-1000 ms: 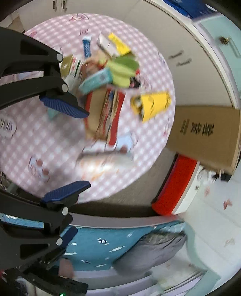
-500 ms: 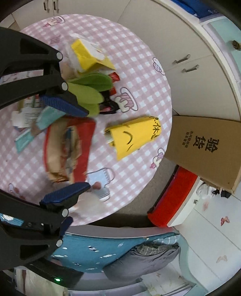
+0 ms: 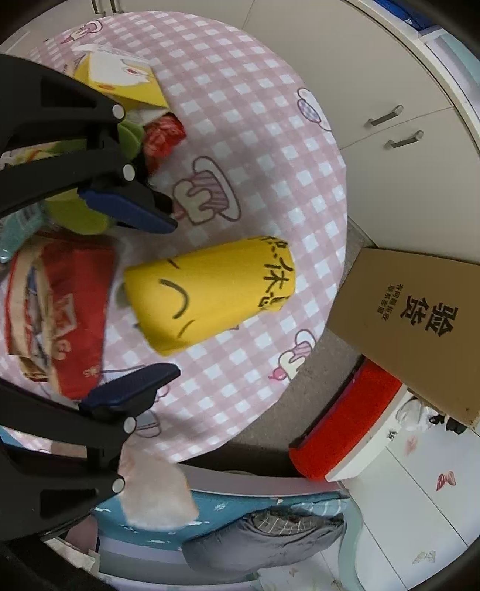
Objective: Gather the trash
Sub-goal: 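Grasp the yellow printed bag with the left tool while the right tool grasps the white plastic bag, then carry both bags to the bucket and open the right tool over it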
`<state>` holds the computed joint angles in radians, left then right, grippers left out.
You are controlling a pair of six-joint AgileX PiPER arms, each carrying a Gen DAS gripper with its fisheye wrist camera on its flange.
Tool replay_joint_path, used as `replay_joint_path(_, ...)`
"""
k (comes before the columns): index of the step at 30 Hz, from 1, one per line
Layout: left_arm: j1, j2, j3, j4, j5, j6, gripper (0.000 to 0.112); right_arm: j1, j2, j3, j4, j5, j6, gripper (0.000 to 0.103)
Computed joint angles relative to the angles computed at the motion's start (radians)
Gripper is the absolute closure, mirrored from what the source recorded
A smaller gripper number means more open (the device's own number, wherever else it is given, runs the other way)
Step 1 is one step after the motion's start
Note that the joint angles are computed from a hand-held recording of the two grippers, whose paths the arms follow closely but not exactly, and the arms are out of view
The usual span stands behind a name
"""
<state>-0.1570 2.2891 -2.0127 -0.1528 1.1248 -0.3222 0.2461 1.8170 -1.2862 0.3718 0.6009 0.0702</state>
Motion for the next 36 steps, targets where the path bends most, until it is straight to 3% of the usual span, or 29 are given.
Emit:
replay_joint_path(2,-0.001,0.028,-0.036,-0.013,0.015,0.007,0.048,-0.007,-0.006,0.003,0.010,0.004,-0.009,0.069)
replay_joint_path(4,-0.014,0.044,-0.061,0.010,0.026,0.011,0.068,-0.013,-0.013,0.009,0.020,0.007,-0.013,0.069)
replay_joint_path(9,-0.054,0.003,-0.012,0.063,-0.017,0.008,0.083,-0.046,-0.060,0.054,0.066,0.009,-0.053,0.069)
replay_joint_path(14,-0.122,-0.119,0.092,0.096,-0.082,0.001,0.085,-0.086,-0.120,0.087,0.099,0.022,-0.088,0.069)
replay_joint_path(23,-0.304,-0.258,0.120,0.139,-0.070,-0.076,0.085,-0.273,-0.311,0.181,0.179,0.117,-0.219,0.069)
replay_joint_path(29,-0.462,-0.285,0.091,0.164,-0.034,-0.144,0.085,-0.513,-0.469,0.256,0.246,0.254,-0.355,0.069)
replay_joint_path(36,-0.649,-0.226,-0.047,0.171,0.042,-0.179,0.085,-0.861,-0.582,0.310,0.296,0.453,-0.556,0.068)
